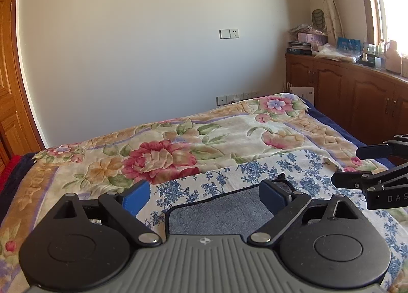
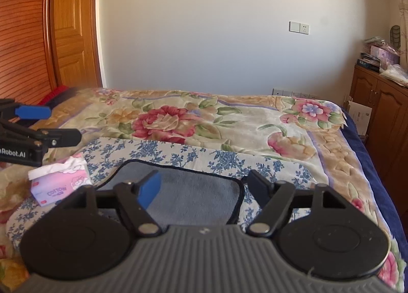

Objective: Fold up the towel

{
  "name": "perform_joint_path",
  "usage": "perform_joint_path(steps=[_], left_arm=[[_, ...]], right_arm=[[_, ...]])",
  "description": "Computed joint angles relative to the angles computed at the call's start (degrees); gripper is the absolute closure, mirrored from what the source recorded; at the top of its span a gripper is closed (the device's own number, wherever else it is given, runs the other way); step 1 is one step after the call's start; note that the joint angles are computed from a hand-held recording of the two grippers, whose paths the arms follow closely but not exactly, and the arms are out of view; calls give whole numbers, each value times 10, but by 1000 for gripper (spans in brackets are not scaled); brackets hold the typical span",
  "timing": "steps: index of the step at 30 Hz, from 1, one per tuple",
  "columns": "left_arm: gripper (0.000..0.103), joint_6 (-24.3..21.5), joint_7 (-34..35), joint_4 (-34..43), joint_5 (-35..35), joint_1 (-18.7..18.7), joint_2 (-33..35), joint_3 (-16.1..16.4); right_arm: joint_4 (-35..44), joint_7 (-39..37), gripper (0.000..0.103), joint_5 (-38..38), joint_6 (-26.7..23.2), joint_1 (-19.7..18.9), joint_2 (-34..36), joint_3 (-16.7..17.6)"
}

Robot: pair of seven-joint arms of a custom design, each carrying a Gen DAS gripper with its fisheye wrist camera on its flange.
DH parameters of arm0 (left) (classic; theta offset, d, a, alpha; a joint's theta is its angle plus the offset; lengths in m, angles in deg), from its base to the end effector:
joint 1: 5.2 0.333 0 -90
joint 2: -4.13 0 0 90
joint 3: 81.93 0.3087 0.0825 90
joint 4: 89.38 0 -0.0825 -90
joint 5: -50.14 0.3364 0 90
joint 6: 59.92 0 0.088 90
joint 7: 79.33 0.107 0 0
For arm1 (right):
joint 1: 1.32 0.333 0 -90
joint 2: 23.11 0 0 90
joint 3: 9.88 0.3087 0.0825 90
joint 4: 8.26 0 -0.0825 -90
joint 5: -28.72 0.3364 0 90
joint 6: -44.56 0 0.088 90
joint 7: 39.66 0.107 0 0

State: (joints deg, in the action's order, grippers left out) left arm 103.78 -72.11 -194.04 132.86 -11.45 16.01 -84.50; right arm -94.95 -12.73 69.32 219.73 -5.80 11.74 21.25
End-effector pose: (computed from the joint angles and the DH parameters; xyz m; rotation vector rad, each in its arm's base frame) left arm 0.5841 -0.1432 0.4915 -1.5385 1.4979 -0.7740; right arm 0.6779 0.1746 0.4528 -1.8955 0.9566 -0.5899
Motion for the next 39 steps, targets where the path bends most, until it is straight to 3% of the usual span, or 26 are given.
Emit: perform_joint_path(steps=[9,18,27,35,39], left_arm=[[6,-26,0,-58,9,-6,-77,-31],[3,-41,4,-99,2,-3,-136,-65],[0,-59,-23,-145,11,-1,-185,-93],[0,-88,-44,-175,14,-4,-210,-112],[0,-94,-77,-191,25,-6,-222,-117]], right_arm=[[-93,-105,25,104,34,-100,-64,107],[-134,-263,24,280,17,-178,-121,175],[-166,-369,23,428,-29,-199,-182,162],[-190,-419,21,502,-62,-180,-219,113],[-198,-447,13,543,-74,-165,-233,87]])
